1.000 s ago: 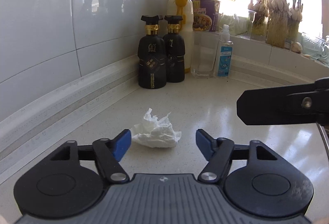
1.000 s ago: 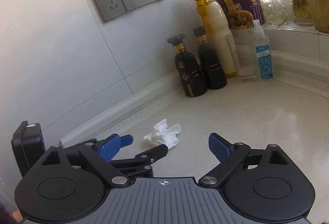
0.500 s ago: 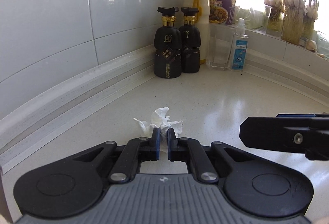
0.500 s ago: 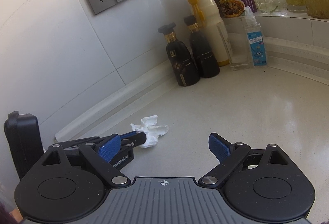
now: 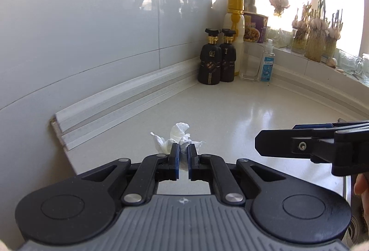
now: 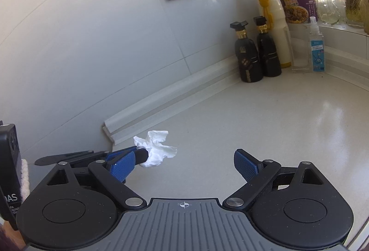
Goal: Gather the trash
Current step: 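Carry the tissue down over the wastebasket and open the left tool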
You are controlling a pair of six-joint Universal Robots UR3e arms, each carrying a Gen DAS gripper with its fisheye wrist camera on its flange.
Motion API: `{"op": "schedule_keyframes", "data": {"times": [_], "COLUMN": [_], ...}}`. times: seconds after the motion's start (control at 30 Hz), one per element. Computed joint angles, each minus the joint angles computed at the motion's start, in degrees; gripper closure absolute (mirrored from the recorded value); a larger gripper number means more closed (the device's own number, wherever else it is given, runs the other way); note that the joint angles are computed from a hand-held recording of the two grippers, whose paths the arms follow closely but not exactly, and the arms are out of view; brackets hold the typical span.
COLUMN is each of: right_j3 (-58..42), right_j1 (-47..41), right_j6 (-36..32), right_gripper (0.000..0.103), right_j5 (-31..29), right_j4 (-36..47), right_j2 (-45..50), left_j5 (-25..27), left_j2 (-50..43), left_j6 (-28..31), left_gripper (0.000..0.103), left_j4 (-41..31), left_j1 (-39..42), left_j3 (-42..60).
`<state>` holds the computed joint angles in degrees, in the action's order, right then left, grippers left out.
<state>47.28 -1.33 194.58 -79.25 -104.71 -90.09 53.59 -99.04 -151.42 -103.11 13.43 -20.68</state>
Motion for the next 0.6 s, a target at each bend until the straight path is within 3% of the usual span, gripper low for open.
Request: {"op": "schedule_keyframes", "data": {"times": [0.1,0.2,0.37,0.47,0.6], "right_j3": [-0.4,-2.2,-5.2,-6.2,-7.9], "right_j1": [5.5,11.6,21.1,25.4,30.1], "right_j6": [0.7,1.5,3.0,4.1,5.1], "right_gripper": [0.009,0.009,0.009,0.009,0.009], "right_j5": [-2.5,-5.5,-9.6,-11.4,-14.0], "right_j4": [0.0,0.2,-1.7,-3.3,-4.1], "right_j2": [0.7,3.0,7.9,10.5,14.3], "left_j5": [-7.4,-12.1,-12.5,-9.5,-4.2], "left_j2": [8.2,13.1,16.9,20.5,27.3], "left_j6": [8.7,20.5,36.8,39.9,36.5], "left_gripper": [0.097,0.097,0.097,0.097,0.097], "left_j4": [-8.6,-21.7,-38.8,-37.9,-24.4], "left_j1": [11.4,22.9,36.8,40.4,40.1], "left_j3": [-6.6,-8.1,-9.0,-17.9,-36.0]}}
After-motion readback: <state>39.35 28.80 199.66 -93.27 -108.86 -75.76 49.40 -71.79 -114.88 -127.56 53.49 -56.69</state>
